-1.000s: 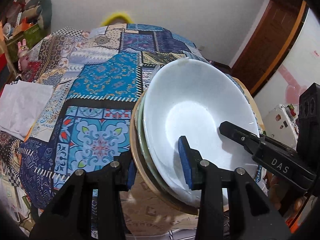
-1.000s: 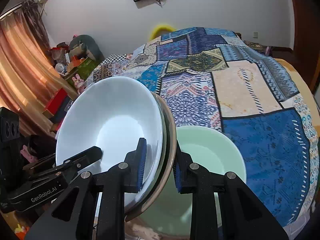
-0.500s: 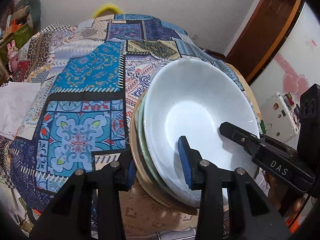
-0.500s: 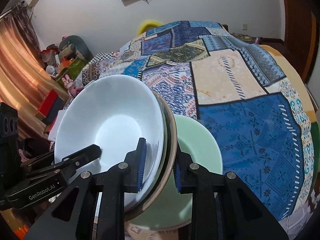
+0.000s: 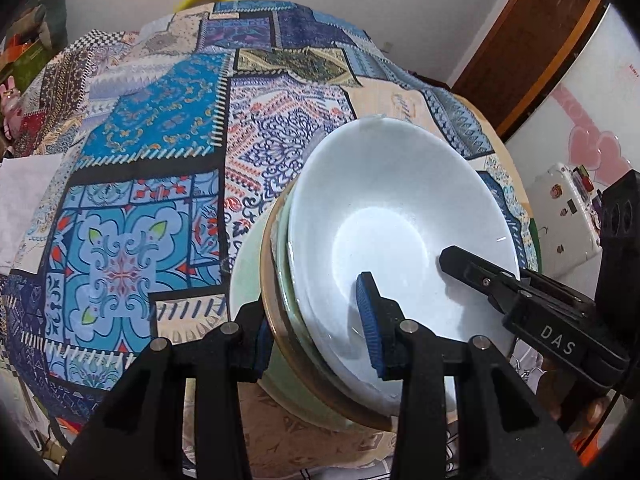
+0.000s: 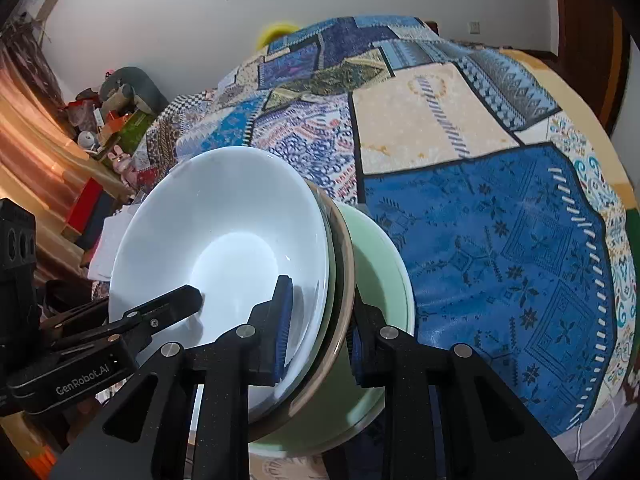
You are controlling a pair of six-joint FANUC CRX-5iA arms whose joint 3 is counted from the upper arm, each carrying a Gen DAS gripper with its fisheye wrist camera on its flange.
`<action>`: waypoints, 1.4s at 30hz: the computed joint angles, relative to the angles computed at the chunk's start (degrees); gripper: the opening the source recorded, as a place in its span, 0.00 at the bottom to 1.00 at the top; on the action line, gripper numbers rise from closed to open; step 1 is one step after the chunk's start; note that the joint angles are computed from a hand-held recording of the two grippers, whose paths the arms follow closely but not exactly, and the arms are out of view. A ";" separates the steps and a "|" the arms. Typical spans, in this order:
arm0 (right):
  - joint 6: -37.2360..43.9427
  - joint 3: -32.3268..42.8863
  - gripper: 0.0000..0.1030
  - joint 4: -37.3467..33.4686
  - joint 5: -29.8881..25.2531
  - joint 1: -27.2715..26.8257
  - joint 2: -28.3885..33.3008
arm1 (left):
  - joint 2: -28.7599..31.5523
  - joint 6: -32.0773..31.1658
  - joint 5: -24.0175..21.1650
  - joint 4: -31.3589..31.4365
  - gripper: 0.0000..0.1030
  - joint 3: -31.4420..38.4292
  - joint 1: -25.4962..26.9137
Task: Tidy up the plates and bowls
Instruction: 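Carry the bowl stack with both tools onto the plate stack, then open both tools and pull them back from the stack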
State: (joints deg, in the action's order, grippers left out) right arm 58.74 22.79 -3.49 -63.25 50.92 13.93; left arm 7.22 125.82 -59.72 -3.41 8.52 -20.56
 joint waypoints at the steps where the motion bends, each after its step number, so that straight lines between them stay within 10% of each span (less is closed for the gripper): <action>1: 0.05 -0.05 0.22 -0.37 -0.12 -0.16 0.05 | 0.18 -0.18 -0.02 0.32 0.37 -0.07 0.09; 13: 1.18 -0.80 0.24 -2.25 1.17 -1.02 -0.69 | -0.21 -1.50 1.81 1.09 0.37 -1.64 0.59; 25: -2.00 -8.00 0.32 6.49 9.55 2.39 -8.85 | -4.36 6.94 -3.35 -12.92 0.44 3.02 -5.24; 42: -15.47 -24.59 0.67 35.73 26.20 11.92 -23.10 | -11.92 26.84 -13.10 -54.57 0.72 9.80 -31.99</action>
State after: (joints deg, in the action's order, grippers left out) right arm 43.27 -1.80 32.24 -37.06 62.84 -9.17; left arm -4.70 152.66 -72.82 -57.98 18.32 -52.55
